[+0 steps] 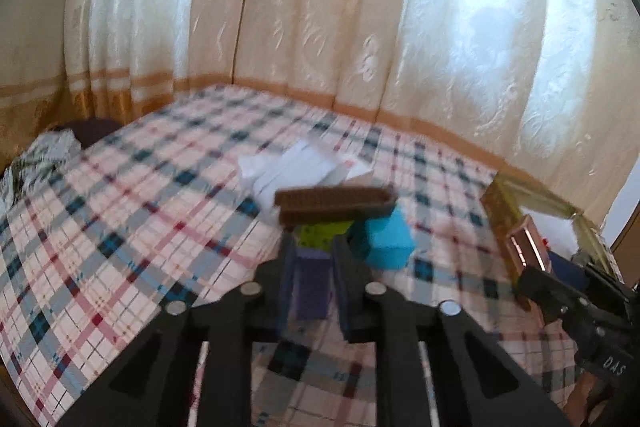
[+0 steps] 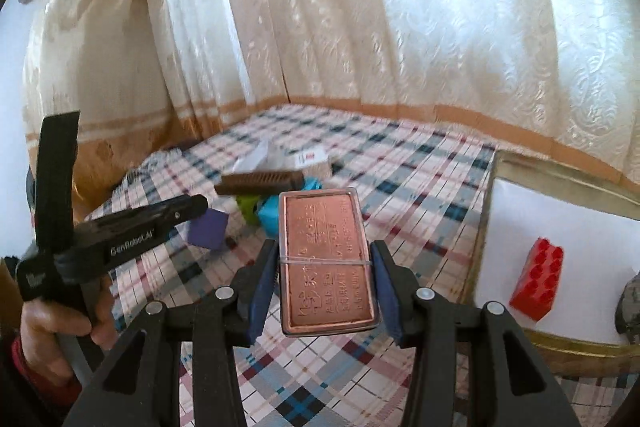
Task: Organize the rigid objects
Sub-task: 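Grasp the purple block with the left tool while the right tool holds the copper bar, then carry the purple block and copper bar in both tools over the tray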
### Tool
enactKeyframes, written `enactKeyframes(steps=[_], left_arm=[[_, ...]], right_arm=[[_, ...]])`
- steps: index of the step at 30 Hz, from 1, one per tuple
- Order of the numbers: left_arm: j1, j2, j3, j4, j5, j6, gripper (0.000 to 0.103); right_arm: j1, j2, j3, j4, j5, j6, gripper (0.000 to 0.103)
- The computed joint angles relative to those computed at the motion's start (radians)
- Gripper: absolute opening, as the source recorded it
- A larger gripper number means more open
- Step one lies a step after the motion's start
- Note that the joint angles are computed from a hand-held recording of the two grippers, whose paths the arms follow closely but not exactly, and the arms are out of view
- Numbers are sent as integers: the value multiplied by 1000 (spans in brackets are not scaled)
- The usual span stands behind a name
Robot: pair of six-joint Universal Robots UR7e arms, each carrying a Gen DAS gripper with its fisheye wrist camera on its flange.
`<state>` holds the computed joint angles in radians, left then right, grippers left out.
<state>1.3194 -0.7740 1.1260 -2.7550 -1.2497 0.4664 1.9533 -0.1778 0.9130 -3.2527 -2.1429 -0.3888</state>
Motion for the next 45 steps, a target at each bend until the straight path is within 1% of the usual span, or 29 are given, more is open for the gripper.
enactKeyframes(steps=[3,6,7,9,11,13,14,15,16,17,18,20,21,22,24,29,31,32,33,34,35,36,37,38,39,42,45], left_arm=[[-14,-13,31,-54,-24,35,14],[-30,-20,57,-99,-7,85,14],[-29,-25,56,-87,-16,94,14],[-23,-34,47,-61,-28,77,15],[-15,-34,14,-17,-20,46,15],[-7,-27,-24,29,4,18,18],[-5,-26,-32,44,13,10,27],[-2,-23,-44,73,25,3,40],[1,-24,-42,75,29,3,46],[5,-27,-33,66,31,5,59],[9,-30,-24,59,28,9,67],[18,-35,-12,63,14,13,68],[22,-33,-18,83,9,5,71],[24,-26,-29,114,9,-10,71],[20,-13,-44,145,22,-27,71],[-11,34,-59,130,69,-27,71],[-24,77,-98,133,143,-23,63],[-25,95,-126,162,171,-38,50],[-21,111,-166,229,183,-79,41],[-8,129,-212,297,169,-140,38],[-1,129,-233,324,140,-165,37],[0,127,-232,308,139,-163,36],[2,128,-239,320,146,-163,32],[9,129,-255,353,121,-181,20],[13,126,-258,362,104,-187,18],[23,113,-252,377,50,-202,18],[26,93,-211,308,24,-184,18]], right_arm=[[-2,-15,22,-34,22,1,49],[-1,-13,19,-40,13,1,49],[-1,-11,17,-37,9,2,49],[0,-10,15,-32,3,-1,49],[2,-3,6,-34,-3,-15,49],[3,-5,11,-39,-1,-21,49],[3,-5,12,-38,0,-22,49],[3,-6,14,-37,1,-22,49],[3,-5,13,-34,-2,-21,49],[3,-5,12,-31,-4,-19,49],[2,-5,11,-30,-4,-18,49],[1,-8,15,-29,0,-14,49],[0,-9,16,-29,0,-13,49],[0,-9,17,-26,1,-12,49],[0,-10,18,-19,2,-9,49],[2,-6,16,-20,-1,-17,49],[2,-6,16,-18,-2,-10,49],[2,-8,17,-16,-1,-5,49],[0,-11,20,-15,2,-1,49],[0,-13,23,-16,4,4,49],[-1,-16,25,-16,7,7,49],[-2,-18,28,-16,10,11,49],[-2,-20,30,-13,15,16,49],[-3,-21,30,-10,19,18,49],[-4,-22,30,-7,19,18,49],[-1,-15,22,-9,12,5,49],[-1,-15,27,-30,13,0,49]])
